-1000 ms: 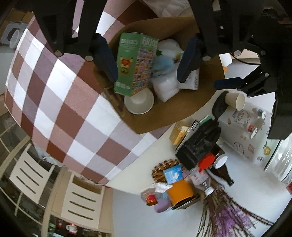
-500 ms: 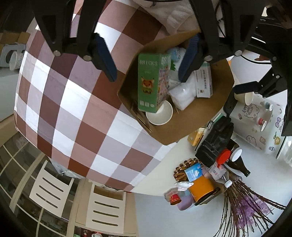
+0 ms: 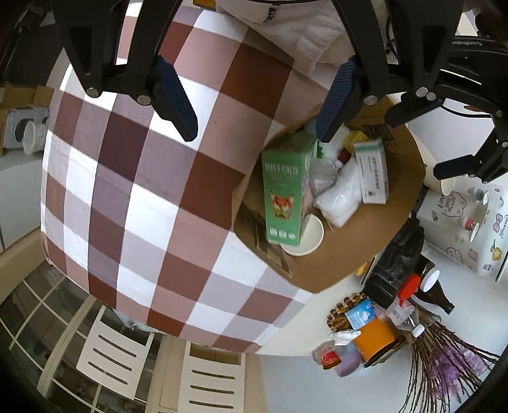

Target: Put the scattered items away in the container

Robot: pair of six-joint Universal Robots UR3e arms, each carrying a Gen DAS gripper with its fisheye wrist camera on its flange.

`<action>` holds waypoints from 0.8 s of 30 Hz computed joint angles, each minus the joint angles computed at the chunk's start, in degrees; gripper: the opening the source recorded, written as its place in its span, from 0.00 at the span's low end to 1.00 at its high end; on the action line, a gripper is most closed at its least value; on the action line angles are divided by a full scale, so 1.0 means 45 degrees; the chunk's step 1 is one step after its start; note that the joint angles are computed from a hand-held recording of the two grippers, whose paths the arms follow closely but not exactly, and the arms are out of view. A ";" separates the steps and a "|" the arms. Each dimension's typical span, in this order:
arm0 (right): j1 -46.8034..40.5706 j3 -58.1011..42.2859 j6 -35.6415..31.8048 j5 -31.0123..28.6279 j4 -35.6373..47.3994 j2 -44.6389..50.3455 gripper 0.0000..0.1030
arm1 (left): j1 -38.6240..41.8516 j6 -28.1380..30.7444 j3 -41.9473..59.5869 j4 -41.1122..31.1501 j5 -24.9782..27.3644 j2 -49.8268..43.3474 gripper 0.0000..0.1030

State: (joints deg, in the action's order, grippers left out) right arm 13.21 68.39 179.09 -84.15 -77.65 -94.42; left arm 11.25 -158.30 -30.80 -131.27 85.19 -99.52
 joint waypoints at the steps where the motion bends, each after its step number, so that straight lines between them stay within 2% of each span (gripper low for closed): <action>1: 0.0059 0.0110 0.0054 -0.0073 0.0024 -0.0100 0.77 | -0.0048 -0.0027 -0.0103 0.0020 0.0081 0.0092 0.93; 15: 0.0703 0.1047 0.0679 -0.0910 0.0083 -0.1137 0.77 | -0.0781 -0.0661 -0.1182 0.0448 0.0838 0.0953 0.98; 24: 0.0919 0.0922 0.0792 -0.1196 0.0073 -0.1174 0.77 | -0.0549 -0.0838 -0.1178 0.0440 0.0721 0.1075 0.99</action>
State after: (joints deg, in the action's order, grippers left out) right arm 17.35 72.54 182.66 -89.53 -77.32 -99.70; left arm 8.78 -162.07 -36.10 -129.29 88.44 -94.68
